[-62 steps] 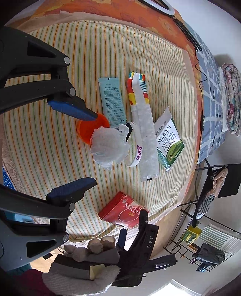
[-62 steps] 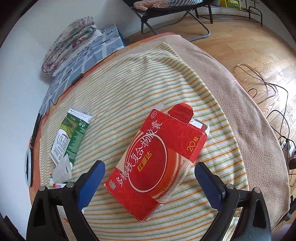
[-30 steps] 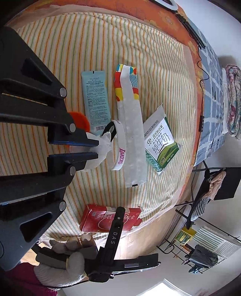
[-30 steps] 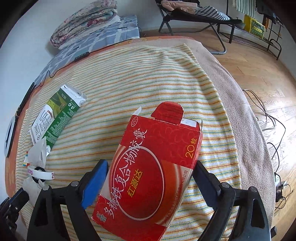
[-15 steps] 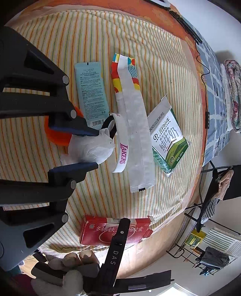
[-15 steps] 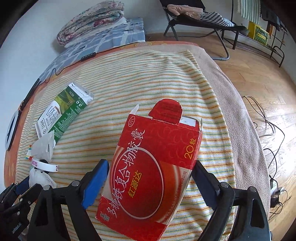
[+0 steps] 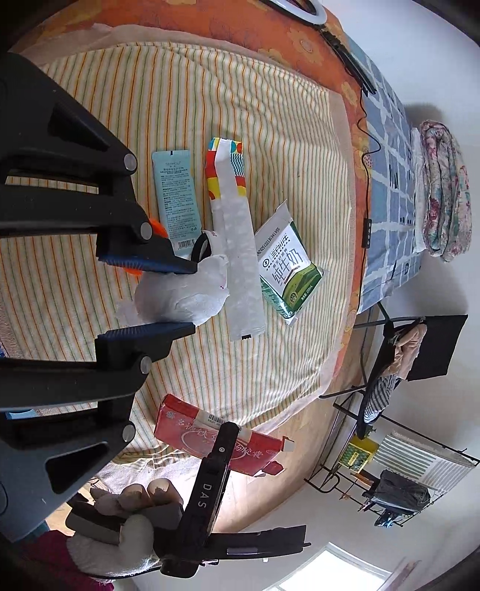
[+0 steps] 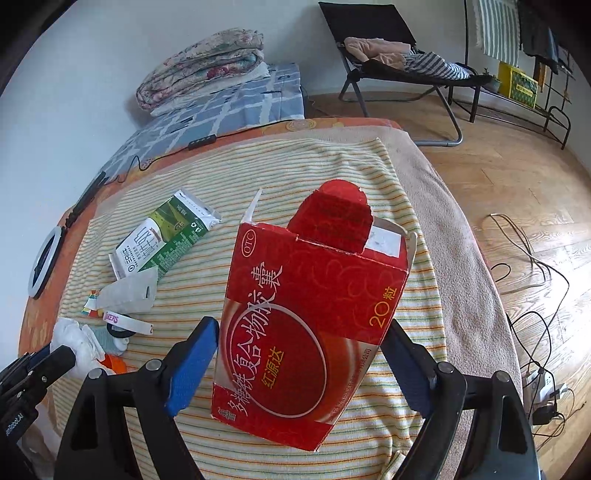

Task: Collect trash
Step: 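Carry the tissue and the red box with both tools over the blue basket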

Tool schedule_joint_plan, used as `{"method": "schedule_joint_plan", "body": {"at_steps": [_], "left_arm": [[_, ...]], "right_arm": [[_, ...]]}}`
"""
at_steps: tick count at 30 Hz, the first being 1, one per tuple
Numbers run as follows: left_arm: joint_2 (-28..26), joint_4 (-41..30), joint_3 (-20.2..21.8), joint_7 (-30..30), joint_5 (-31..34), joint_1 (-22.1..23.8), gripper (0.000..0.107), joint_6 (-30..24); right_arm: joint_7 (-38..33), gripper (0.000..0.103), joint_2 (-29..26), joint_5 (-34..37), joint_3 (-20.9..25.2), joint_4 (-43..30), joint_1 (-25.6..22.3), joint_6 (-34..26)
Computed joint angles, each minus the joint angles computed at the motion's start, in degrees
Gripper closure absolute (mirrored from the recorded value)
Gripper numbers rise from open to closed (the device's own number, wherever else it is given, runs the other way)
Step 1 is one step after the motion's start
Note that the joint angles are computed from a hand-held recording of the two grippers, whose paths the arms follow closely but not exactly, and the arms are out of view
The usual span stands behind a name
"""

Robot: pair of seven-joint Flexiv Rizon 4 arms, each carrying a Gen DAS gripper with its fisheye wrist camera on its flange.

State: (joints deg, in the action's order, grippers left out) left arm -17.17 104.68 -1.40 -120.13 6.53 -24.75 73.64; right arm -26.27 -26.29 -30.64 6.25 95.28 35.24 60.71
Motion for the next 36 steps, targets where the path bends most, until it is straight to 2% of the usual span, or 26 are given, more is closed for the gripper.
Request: {"method": "schedule_joint_plan", "body": {"at_steps": [10, 22, 29, 36], "left_arm": [[5.1, 2.5, 0.8, -4.2, 6.5, -1.2, 0.082, 0.1], [12.2, 9.3, -2.7, -5.2, 8.2, -0.1, 0.082, 0.1], [17.7, 16.3, -5.2, -6.5, 7.5, 0.9, 0.082, 0.5], [20.7, 22.2, -7.9, -8.4, 7.0, 1.2, 0.082, 0.3]], "right_arm": [[6.4, 0.014, 4.0, -11.8, -2.6, 4.3, 2.5, 3.4], [9.6, 0.014, 9.1, -21.9, 0.3, 8.9, 3.9, 4.9], [11.5, 0.014, 12.7, -21.8, 3.8, 14.2, 3.1, 8.0], [12.5, 0.014, 15.6, -18.3, 7.1, 19.9, 3.4, 9.8]]}}
